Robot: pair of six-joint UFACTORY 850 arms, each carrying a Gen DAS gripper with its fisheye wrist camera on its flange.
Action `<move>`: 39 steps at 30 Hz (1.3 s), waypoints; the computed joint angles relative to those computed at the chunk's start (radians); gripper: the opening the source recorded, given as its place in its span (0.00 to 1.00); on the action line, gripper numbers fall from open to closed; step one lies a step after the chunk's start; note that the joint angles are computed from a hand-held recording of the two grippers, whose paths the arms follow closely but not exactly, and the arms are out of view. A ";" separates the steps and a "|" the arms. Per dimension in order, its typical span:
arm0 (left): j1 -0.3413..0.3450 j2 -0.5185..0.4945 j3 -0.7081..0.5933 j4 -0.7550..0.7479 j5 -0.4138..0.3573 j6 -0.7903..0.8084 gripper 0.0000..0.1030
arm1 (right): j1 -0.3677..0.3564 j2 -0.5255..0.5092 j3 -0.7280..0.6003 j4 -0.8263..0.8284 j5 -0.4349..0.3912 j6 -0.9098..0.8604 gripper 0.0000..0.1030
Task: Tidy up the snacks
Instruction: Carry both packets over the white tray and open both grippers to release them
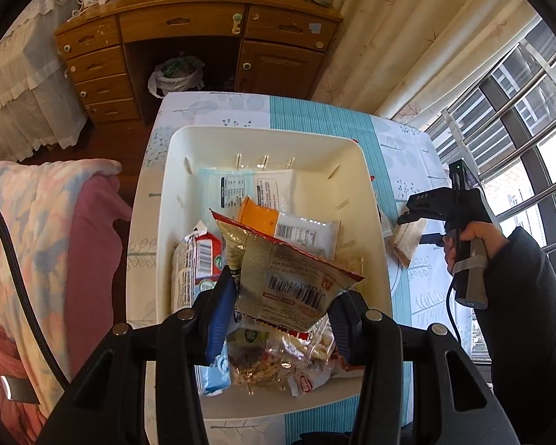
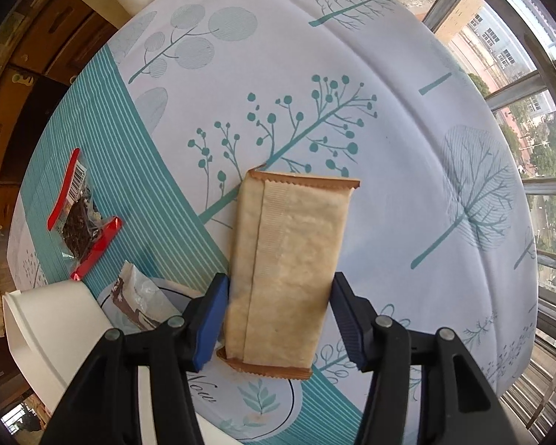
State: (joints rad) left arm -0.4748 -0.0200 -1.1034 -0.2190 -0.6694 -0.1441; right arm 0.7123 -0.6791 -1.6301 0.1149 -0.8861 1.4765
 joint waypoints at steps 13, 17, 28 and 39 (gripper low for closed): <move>0.060 0.087 0.116 -0.106 0.010 0.138 0.44 | 0.140 0.098 0.087 -0.088 -0.025 0.221 0.54; 0.089 0.108 0.146 -0.183 0.007 0.264 0.44 | 0.212 0.113 0.047 -0.196 -0.101 0.357 0.54; 0.159 0.116 0.170 -0.396 -0.030 0.674 0.45 | 0.340 0.009 -0.269 -0.432 -0.427 0.500 0.54; 0.209 0.095 0.193 -0.582 -0.059 0.970 0.46 | 0.406 -0.282 -0.779 -0.521 -0.589 0.399 0.54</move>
State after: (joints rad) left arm -0.2662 0.0745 -0.9099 -0.8010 -0.7284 0.8260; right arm 1.1181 -0.9615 -2.4093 -0.4059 -1.4752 1.8760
